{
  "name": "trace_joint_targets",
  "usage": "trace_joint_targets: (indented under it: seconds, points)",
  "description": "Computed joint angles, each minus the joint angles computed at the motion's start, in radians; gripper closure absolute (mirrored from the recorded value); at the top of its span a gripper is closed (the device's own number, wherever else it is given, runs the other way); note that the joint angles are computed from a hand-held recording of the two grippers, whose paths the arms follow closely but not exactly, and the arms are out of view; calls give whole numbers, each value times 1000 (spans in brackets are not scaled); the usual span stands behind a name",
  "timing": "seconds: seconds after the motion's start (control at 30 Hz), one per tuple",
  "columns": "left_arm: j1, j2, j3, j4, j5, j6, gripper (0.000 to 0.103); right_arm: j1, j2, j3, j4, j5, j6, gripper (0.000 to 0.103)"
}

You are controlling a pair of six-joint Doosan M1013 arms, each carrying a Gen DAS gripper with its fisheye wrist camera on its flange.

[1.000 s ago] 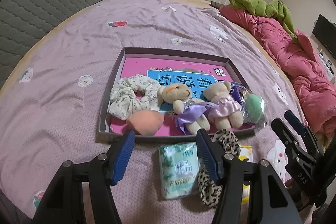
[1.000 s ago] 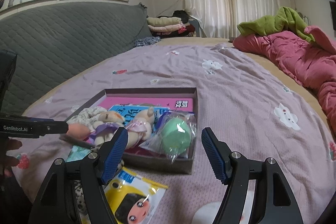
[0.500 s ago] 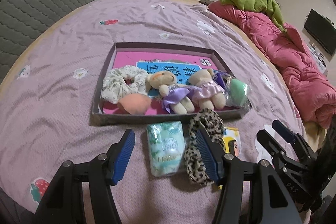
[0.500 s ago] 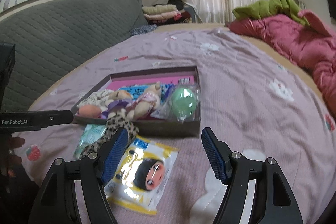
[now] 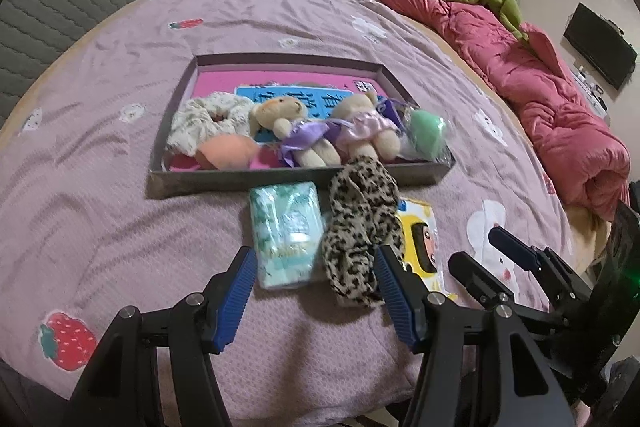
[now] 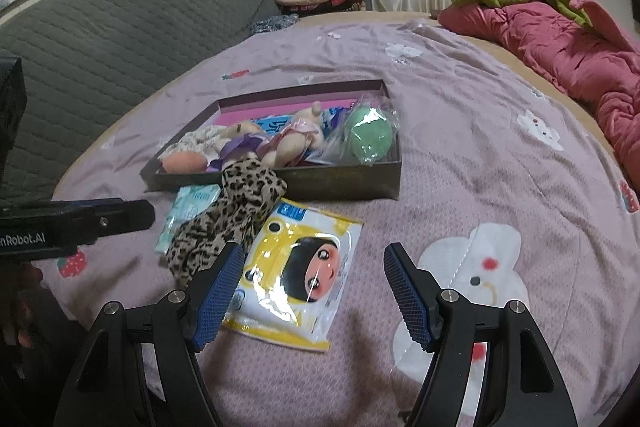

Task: Organize soft objects
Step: 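Grasp the leopard-print scrunchie with the left gripper while the right grasps the yellow wipes pack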

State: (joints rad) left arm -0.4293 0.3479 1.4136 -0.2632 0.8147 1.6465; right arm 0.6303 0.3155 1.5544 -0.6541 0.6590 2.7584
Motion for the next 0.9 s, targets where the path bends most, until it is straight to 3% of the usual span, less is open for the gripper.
trace_joint_targets:
  seconds: [0.57,0.77,0.9]
  points:
    - [-12,31,-16,-34,52,28,43,-5,37,-28,227,2,-177,29]
    - [-12,40,-23,-39,61,30,42,-5,61,-50,221,20,-168,29]
    - [-16,46,-27,-37,68,34,42,4,80,-75,164,99,-145,25]
